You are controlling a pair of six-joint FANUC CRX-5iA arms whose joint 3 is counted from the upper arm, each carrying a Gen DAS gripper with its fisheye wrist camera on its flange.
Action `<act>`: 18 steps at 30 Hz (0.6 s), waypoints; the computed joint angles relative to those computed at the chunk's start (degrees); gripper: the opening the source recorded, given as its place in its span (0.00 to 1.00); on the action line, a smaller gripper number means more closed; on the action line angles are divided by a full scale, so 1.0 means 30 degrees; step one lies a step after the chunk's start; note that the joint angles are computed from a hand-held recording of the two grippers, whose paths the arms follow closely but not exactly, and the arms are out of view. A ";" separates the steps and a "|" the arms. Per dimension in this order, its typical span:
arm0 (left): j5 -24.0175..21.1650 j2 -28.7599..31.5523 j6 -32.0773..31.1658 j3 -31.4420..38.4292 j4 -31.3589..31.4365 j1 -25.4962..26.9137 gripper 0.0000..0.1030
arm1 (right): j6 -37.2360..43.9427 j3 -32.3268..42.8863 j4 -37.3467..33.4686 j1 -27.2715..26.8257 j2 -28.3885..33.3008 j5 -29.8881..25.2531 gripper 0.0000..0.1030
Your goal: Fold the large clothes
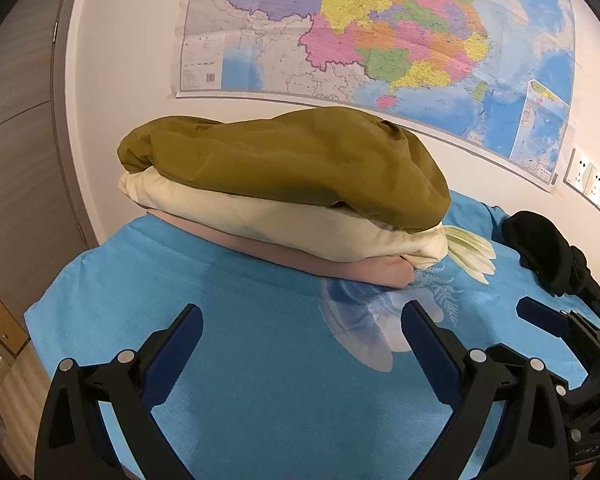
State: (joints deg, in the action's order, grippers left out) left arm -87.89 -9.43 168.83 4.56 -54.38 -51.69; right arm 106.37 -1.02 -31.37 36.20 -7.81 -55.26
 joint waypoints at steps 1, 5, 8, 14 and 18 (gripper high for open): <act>-0.0018 0.0003 0.0037 0.0022 -0.0013 -0.0019 0.93 | 0.0017 0.0006 -0.0042 -0.0025 -0.0005 -0.0010 0.94; -0.0152 0.0072 0.0060 0.0132 -0.0152 -0.0130 0.93 | 0.0016 -0.0025 -0.0045 -0.0046 -0.0066 0.0014 0.94; -0.0255 0.0143 0.0029 0.0228 -0.0233 -0.0218 0.93 | 0.0014 -0.0050 0.0002 -0.0013 -0.0107 0.0082 0.94; -0.0299 0.0209 -0.0008 0.0306 -0.0303 -0.0255 0.93 | 0.0140 -0.0040 -0.0073 -0.0068 -0.0118 0.0026 0.94; -0.0293 0.0206 -0.0062 0.0339 -0.0294 -0.0251 0.93 | 0.0287 0.0032 -0.0209 -0.0150 -0.0067 -0.0091 0.94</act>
